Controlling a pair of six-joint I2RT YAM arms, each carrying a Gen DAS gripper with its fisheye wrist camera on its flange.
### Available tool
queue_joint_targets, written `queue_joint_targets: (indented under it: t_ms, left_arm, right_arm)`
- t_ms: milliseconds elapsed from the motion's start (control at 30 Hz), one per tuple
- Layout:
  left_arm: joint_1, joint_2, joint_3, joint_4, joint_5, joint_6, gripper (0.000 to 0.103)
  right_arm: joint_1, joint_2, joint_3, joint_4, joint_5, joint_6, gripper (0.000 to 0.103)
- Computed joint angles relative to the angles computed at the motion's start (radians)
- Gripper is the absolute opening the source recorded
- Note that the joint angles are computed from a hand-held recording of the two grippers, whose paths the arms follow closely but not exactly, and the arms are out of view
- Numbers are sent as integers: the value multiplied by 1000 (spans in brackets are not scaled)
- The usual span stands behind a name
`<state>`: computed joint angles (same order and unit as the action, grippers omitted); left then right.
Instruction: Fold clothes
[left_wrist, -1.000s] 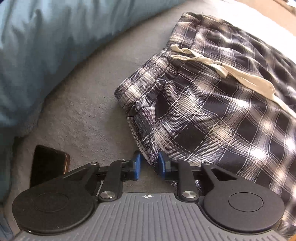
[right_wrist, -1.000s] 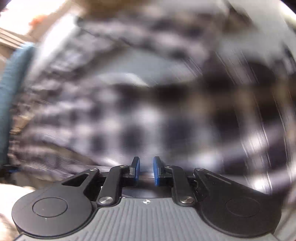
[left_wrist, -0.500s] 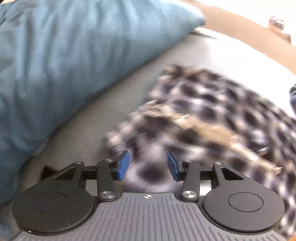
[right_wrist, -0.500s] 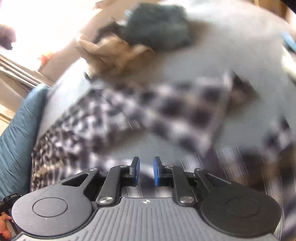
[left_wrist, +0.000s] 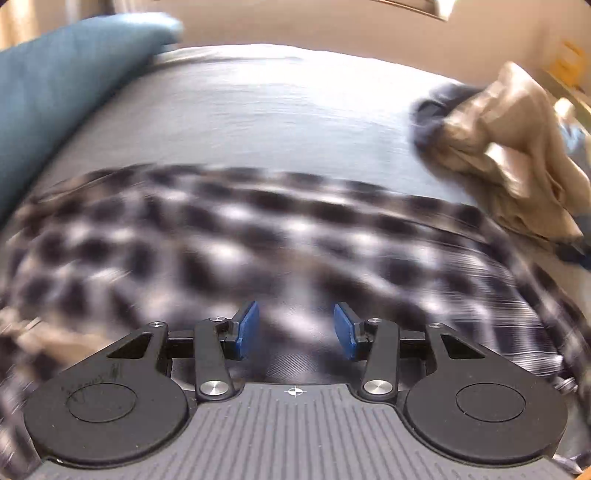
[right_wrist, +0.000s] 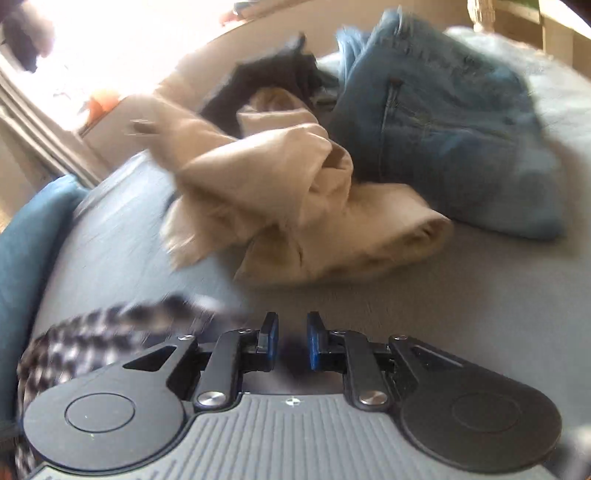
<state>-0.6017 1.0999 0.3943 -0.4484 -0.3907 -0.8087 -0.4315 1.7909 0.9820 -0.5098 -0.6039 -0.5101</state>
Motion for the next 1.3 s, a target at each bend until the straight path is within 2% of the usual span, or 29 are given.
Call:
queue_joint_targets:
  t_ms: [100,167,333,400,567,700,767,833,900,1000,1100,1200,1300]
  left_arm:
    - [-43,163,67,79,-5,38,45]
    - [-53,213,89,108,-6,63,45]
    - [-22,239,79,134,26,96,45]
    - [-10,241,69,143,34,95,45]
    - [4,260,77,133,40,118,45]
    - [5,267,77,144,39,119,45]
    - [13,269,80,142,52,120,45]
    - [14,270,79,146,58,118,45]
    - [14,266,66,166,60,124,45]
    - [21,271,45,206,65,136,46]
    - [30,282,35,236,65,151,48]
    - [24,294,37,244,53,155,50]
    - [17,305,40,248,40,156,51]
  right_arm:
    - [110,161,110,98,84,112,18]
    - [135,257,241,47,81,151,17]
    - [173,410,508,-94,77,135,13]
    - [190,432,535,-70,77,162,10]
    - [274,503,598,74,123,382,7]
    - [306,525,636,73,159,357,7]
    - [287,519,651,-11,138,266,8]
    - [256,496,673,-171,135,144,17]
    - [195,378,559,-221,132,-20,45]
    - [36,143,343,-301,88,-336,47]
    - [-181,-39,194,-458,88,-664,47]
    - [-388,-179,61,-527,165,-967,46]
    - [-550,-274,-46,-542,229,-1204,44]
